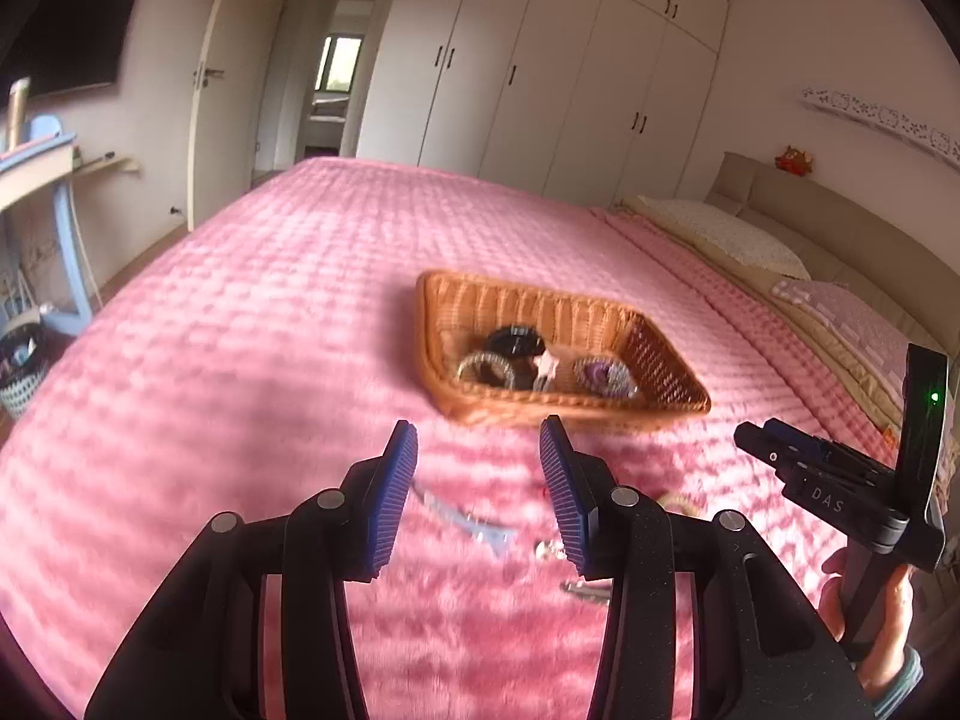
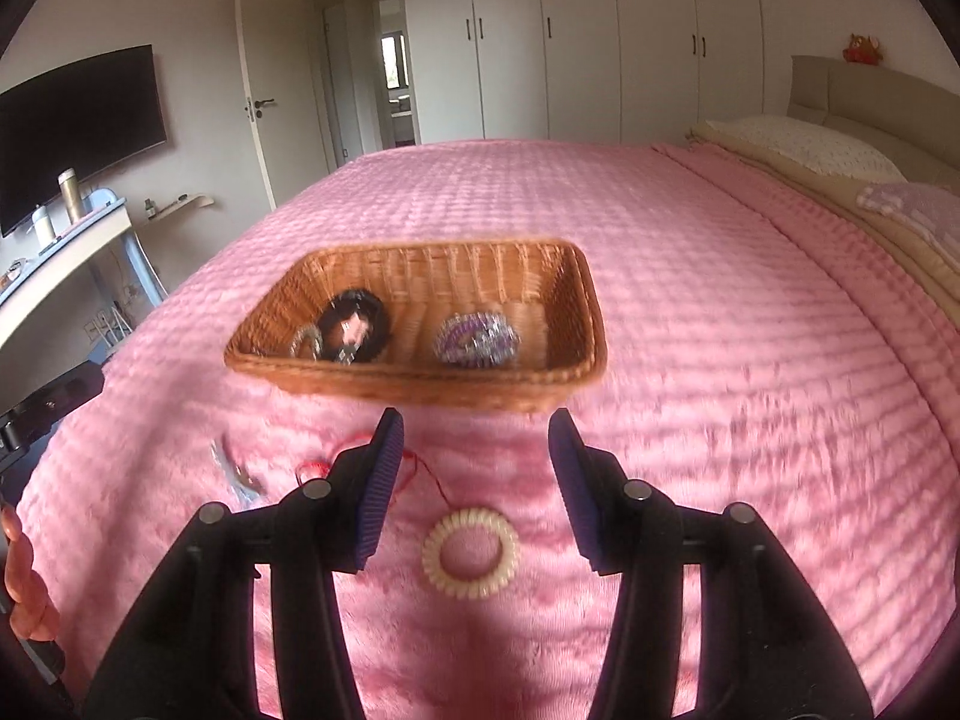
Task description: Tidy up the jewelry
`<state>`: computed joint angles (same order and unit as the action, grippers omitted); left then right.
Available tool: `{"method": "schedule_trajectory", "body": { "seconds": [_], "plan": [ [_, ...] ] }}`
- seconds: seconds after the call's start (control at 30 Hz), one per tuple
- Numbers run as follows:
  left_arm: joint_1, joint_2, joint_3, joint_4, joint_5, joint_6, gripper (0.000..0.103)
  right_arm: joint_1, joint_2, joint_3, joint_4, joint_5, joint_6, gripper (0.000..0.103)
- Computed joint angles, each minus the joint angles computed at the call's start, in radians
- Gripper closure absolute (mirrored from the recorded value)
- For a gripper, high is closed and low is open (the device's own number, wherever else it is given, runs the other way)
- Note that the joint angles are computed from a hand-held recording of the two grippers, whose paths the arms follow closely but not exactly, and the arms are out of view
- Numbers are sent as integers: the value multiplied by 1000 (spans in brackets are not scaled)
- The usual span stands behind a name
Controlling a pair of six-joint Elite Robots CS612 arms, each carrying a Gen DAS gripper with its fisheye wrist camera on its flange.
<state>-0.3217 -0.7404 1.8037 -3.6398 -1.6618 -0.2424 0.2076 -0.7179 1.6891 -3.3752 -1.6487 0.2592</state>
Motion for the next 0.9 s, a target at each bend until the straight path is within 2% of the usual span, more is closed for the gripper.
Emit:
{"method": "schedule_trajectory", "body": {
  "seconds": [0.17,0.3,0.47,0.57,0.8,0.9],
  "plan": [
    [8,23,-5,59,-14,-62,62,14,26,-2,9,-59,3,56],
    [19,46,-41,156,-72,-126,62,8,45,-13,48,-47,28,56],
    [12,71,-81,231,-87,-185,61,0,54,-23,86,-25,46,56],
    [0,85,-103,258,-91,-190,61,-3,58,-24,88,-9,46,56],
    [-27,91,-125,303,-25,-164,56,3,65,-43,120,-21,29,56],
    [-26,92,-126,308,-28,-153,58,-3,67,-49,141,7,28,67]
  ]
}}
